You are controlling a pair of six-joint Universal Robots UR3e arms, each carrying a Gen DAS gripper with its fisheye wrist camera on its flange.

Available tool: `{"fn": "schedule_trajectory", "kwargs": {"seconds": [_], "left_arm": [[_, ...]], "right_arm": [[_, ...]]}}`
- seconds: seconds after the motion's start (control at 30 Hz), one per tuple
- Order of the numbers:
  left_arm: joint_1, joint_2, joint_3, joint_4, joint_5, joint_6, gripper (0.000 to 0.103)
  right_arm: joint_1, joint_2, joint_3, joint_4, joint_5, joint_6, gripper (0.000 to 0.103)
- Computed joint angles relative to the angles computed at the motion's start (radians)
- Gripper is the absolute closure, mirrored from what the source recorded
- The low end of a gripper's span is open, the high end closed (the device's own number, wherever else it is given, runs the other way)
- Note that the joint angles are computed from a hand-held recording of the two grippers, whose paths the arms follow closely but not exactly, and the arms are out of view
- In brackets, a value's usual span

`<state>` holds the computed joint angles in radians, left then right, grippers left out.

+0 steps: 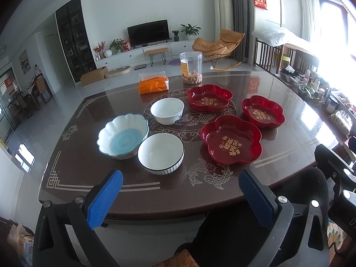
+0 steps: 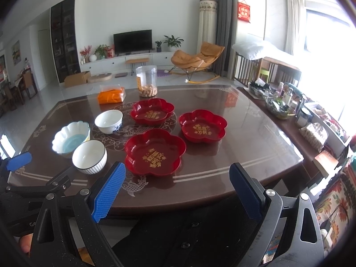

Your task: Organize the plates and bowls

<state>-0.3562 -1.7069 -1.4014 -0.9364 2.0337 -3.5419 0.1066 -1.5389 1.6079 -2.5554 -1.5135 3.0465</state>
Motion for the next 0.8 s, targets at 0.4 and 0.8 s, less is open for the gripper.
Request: {"fn": "schedule_trajectory", "kwargs": {"seconds": [0.4, 0.8], "left_arm": [[-0.01, 0.008, -0.012, 0.013, 0.016, 0.0, 0.0], [0.262, 0.039, -0.146, 0.06, -0.426, 0.154, 0.0]], "right_arm": [[-0.01, -0.007, -0.003, 0.003, -0.009, 0.011, 0.007], [-0.178, 0.016, 0.008, -0.023, 0.161, 0.035, 0.007]]}}
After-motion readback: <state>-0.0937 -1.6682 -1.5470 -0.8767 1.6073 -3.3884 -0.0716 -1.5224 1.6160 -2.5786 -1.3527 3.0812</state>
